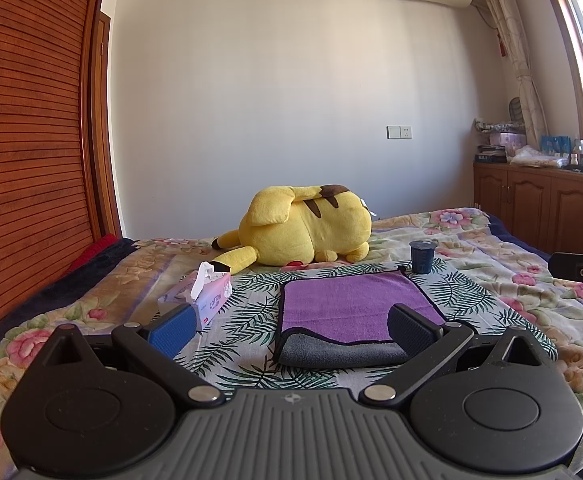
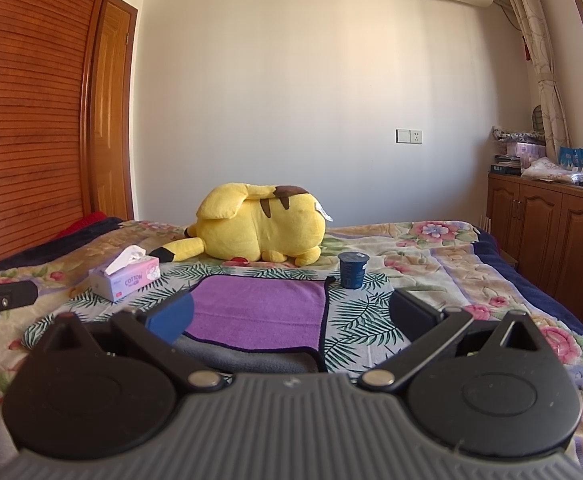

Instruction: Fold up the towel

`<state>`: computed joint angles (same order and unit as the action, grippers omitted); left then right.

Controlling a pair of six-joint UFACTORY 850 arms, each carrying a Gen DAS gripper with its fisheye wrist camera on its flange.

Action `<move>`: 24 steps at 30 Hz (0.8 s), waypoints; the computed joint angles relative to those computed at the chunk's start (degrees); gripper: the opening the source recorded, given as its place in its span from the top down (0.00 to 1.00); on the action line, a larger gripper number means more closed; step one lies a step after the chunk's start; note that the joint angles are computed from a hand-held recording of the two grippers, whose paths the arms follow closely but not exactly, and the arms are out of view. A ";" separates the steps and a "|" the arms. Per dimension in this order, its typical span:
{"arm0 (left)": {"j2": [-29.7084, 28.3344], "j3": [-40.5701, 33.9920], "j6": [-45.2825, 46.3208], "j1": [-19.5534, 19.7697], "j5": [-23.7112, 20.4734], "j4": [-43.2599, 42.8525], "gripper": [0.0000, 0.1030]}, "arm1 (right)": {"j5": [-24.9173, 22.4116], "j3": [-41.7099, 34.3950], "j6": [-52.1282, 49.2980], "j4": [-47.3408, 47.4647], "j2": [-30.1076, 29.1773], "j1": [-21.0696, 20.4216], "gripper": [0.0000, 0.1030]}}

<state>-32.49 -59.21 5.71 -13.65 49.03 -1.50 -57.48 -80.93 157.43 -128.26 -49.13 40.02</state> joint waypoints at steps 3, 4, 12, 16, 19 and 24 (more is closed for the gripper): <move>0.06 0.05 0.03 0.05 -0.06 0.06 0.16 | 0.00 -0.03 0.03 -0.02 -0.03 0.00 0.00; 0.10 0.09 0.04 0.10 -0.06 0.10 0.16 | 0.00 -0.03 0.03 -0.02 -0.03 0.00 0.00; -0.06 -0.35 -0.13 0.39 -1.61 0.70 0.16 | 1.21 -0.90 -0.70 0.15 -0.37 -0.01 0.00; -0.45 -0.98 0.98 0.14 -3.35 0.39 0.16 | 2.58 -1.94 -1.80 0.98 -0.78 -0.04 0.00; -0.77 -1.68 1.19 0.07 -4.92 0.16 0.16 | 3.47 -2.47 -2.36 1.49 -0.98 -0.07 0.00; -1.50 -3.20 1.43 -0.14 -7.77 -0.47 0.16 | 4.52 -3.26 -2.53 1.59 -1.45 -0.33 0.00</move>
